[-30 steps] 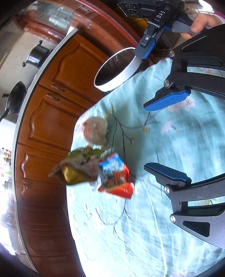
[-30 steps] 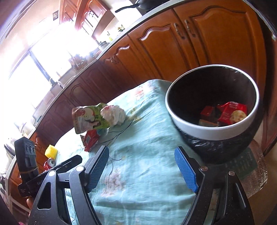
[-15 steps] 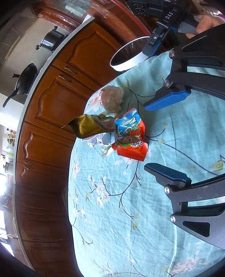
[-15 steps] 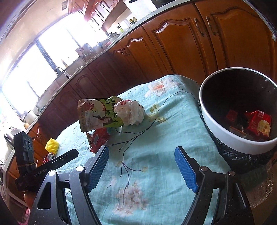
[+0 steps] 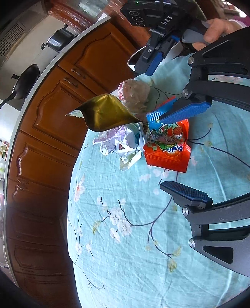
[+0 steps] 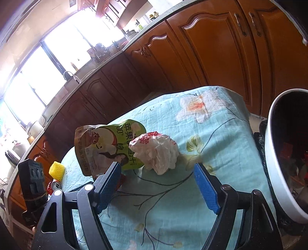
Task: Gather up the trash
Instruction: 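Move both grippers back to the table toward the remaining trash, then grasp the orange snack wrapper with the left gripper while the right grasps the white crumpled paper, then carry the orange wrapper and white paper over the bin with both grippers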
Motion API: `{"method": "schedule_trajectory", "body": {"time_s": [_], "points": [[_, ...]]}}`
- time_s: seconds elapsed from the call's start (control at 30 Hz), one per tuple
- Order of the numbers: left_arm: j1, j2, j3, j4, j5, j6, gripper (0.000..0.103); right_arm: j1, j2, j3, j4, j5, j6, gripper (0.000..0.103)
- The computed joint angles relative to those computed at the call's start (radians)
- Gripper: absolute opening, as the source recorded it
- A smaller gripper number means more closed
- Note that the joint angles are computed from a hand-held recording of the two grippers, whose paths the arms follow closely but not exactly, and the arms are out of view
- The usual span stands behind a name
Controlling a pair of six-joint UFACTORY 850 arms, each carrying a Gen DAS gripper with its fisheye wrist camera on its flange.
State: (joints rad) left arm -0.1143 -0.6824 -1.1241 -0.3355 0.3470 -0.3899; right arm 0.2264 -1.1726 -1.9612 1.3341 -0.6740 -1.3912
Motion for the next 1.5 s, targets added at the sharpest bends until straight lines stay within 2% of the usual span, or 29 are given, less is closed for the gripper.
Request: {"method": "schedule_trajectory", "body": {"time_s": [0.1, 0.17, 0.23, 0.27, 0.33, 0.57, 0.77, 1.1, 1.5], "points": [[0.009, -0.030, -0.040, 0.072, -0.020, -0.042, 0.059, 0.011, -0.055, -0.091, -0.059, -0.003, 0.074, 0.075], [0.014, -0.050, -0.066, 0.140, -0.033, -0.089, 0.041, 0.016, -0.084, -0.140, -0.101, -0.007, 0.124, 0.058], [0.014, -0.063, -0.084, 0.186, -0.039, -0.110, 0.029, 0.019, -0.105, -0.176, -0.146, -0.013, 0.168, 0.020], [0.010, -0.065, -0.088, 0.166, -0.035, -0.077, 0.021, 0.019, -0.102, -0.170, -0.147, -0.005, 0.162, 0.019], [0.003, -0.065, -0.091, 0.157, -0.029, -0.046, 0.012, 0.016, -0.075, -0.123, -0.106, 0.007, 0.101, 0.018], [-0.029, -0.047, -0.075, 0.167, 0.005, -0.016, 0.005, -0.015, 0.041, 0.065, 0.044, 0.024, -0.086, 0.016], [-0.078, -0.017, -0.032, 0.227, 0.037, -0.068, 0.004, -0.056, 0.121, 0.201, 0.122, 0.010, -0.193, 0.016], [-0.138, 0.007, -0.025, 0.268, 0.038, -0.084, 0.004, -0.138, 0.238, 0.380, 0.275, -0.017, -0.356, 0.016], [-0.186, -0.038, -0.124, 0.168, -0.009, 0.035, 0.004, -0.217, 0.269, 0.429, 0.338, -0.016, -0.403, 0.016]]}}
